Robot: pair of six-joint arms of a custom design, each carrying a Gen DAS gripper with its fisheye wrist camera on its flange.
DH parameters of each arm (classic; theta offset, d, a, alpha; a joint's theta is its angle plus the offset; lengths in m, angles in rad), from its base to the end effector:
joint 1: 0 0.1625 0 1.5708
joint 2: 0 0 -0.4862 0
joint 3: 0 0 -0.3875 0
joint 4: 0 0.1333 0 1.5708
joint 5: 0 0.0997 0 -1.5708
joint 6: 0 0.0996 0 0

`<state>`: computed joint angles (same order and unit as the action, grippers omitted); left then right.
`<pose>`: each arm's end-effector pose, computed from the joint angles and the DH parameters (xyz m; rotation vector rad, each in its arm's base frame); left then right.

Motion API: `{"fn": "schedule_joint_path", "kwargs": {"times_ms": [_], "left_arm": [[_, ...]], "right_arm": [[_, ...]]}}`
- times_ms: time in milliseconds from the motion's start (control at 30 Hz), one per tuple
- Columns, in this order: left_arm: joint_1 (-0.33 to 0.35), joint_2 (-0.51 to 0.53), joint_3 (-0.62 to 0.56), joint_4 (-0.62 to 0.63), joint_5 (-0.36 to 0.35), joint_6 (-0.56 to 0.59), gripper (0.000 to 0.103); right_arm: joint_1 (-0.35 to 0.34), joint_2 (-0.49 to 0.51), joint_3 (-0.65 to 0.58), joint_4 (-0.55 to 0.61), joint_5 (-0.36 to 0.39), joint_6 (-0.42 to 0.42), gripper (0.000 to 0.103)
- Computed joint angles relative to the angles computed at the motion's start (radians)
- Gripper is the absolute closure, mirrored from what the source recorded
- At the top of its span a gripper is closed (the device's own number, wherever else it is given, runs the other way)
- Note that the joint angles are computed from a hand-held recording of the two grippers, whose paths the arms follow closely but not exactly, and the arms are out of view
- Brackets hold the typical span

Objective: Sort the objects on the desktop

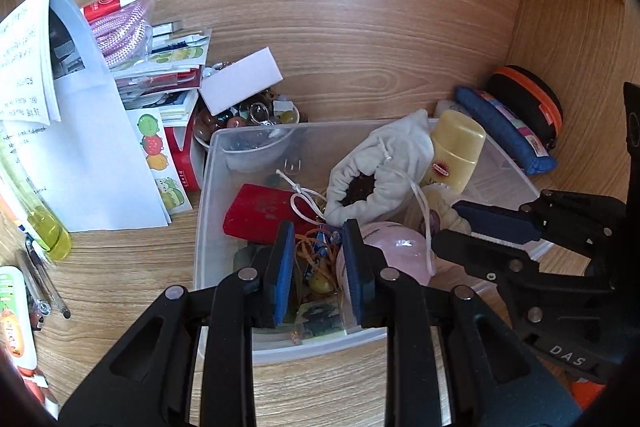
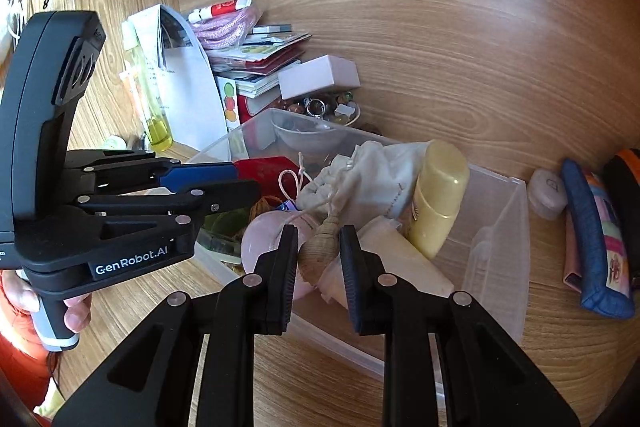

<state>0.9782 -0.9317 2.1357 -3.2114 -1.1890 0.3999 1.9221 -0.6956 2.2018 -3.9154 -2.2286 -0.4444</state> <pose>-0.1705 -0.5584 0.1494 1.1981 2.4588 -0.6542 0.2481 -0.4666 0.1088 0.5638 -2.2366 0.9788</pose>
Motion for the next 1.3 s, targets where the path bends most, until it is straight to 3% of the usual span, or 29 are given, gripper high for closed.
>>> {"fn": "schedule_joint_path", "kwargs": {"times_ms": [133, 267, 367, 567, 833, 1000, 1067, 1133, 1300], "left_arm": [[0.009, -0.006, -0.002, -0.005, -0.011, -0.018, 0.077], [0.014, -0.008, -0.002, -0.016, -0.006, -0.023, 0.062], [0.015, -0.010, 0.002, -0.032, -0.010, -0.017, 0.055], [0.006, 0.001, 0.021, -0.099, 0.003, 0.017, 0.040], [-0.002, 0.009, 0.029, -0.114, 0.020, 0.044, 0.029], [-0.019, -0.015, 0.052, -0.108, 0.047, 0.034, 0.025], [-0.033, -0.026, 0.076, -0.153, 0.068, 0.037, 0.009], [-0.046, -0.036, 0.101, -0.200, 0.078, 0.047, 0.007], [-0.080, -0.079, 0.152, -0.224, 0.089, 0.039, 0.005]], "right_arm": [[0.007, 0.004, -0.005, 0.001, -0.015, -0.018, 0.082], [0.002, -0.008, 0.005, 0.006, 0.007, -0.010, 0.077], [0.010, 0.001, 0.005, -0.035, -0.014, -0.030, 0.059], [0.015, 0.006, 0.006, -0.094, -0.029, -0.045, 0.049], [0.025, 0.015, -0.006, -0.145, -0.080, -0.060, 0.021], [0.036, 0.005, -0.005, -0.145, -0.115, -0.049, 0.017], [0.042, -0.001, -0.001, -0.142, -0.136, -0.035, 0.014], [0.055, 0.004, 0.000, -0.163, -0.173, -0.035, 0.005], [0.086, -0.002, 0.031, -0.227, -0.203, -0.033, 0.000]]}}
